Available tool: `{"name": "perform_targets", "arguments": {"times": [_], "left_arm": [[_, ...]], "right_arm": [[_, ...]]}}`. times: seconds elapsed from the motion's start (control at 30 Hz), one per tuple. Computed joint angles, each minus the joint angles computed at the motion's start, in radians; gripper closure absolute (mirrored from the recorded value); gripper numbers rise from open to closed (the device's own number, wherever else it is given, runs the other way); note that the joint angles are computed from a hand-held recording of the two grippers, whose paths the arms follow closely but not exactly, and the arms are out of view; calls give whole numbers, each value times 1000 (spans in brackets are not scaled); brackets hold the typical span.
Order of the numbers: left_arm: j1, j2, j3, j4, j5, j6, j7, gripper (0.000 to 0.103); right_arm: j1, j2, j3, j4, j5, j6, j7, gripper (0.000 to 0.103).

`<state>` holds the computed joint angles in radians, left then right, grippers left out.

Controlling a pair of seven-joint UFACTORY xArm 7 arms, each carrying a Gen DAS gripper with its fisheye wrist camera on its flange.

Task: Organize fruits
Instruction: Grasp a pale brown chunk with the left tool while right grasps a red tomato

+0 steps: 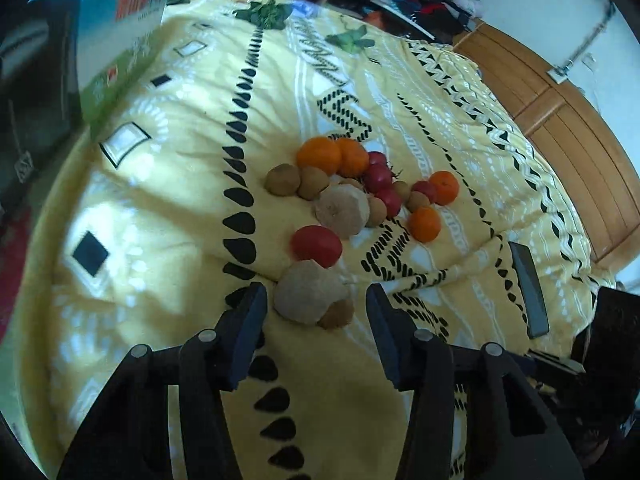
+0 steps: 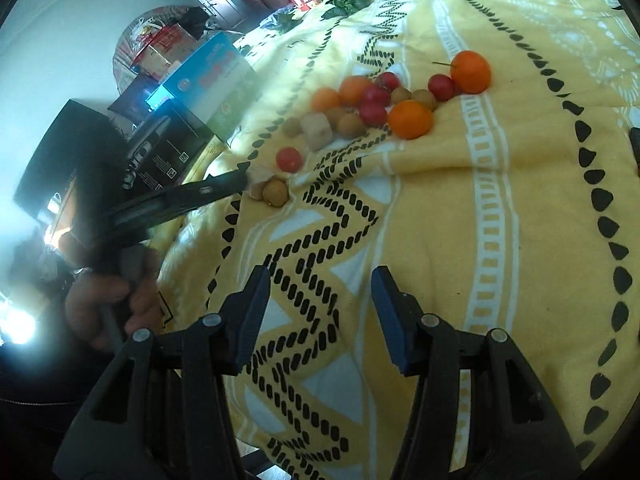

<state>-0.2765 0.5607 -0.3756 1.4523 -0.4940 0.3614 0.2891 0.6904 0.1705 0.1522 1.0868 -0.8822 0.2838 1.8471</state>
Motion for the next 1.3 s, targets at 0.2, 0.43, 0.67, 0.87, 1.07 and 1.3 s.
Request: {"name": "perform_targets", "arguments": {"times": [0.2,0.43,0.67,0.87,1.07,1.3], "left_arm": [[-13,18,14,12,29,-10,-41,61],[80,-98,-51,-116,-52,-55,69,75],[111,-164,-21,-191,-170,-48,131,76],[112,-174,-17,-201,-235,-26,202,76],[93,-168,-3,-193,-279,-5,255,76],[91,-169,-4,-192,-349,8,307,76]], "right_arm": [[0,8,-1,17,5,11,-31,49],[2,42,-16,85,-21,23,-54,50],[-15,194,-37,279,113,26,-318,50],[-71,372,19,480,350,89,-613,51],[-49,434,-26,532,481,73,-650,54],[-144,407,60,387,725,-155,-707,66]]}}
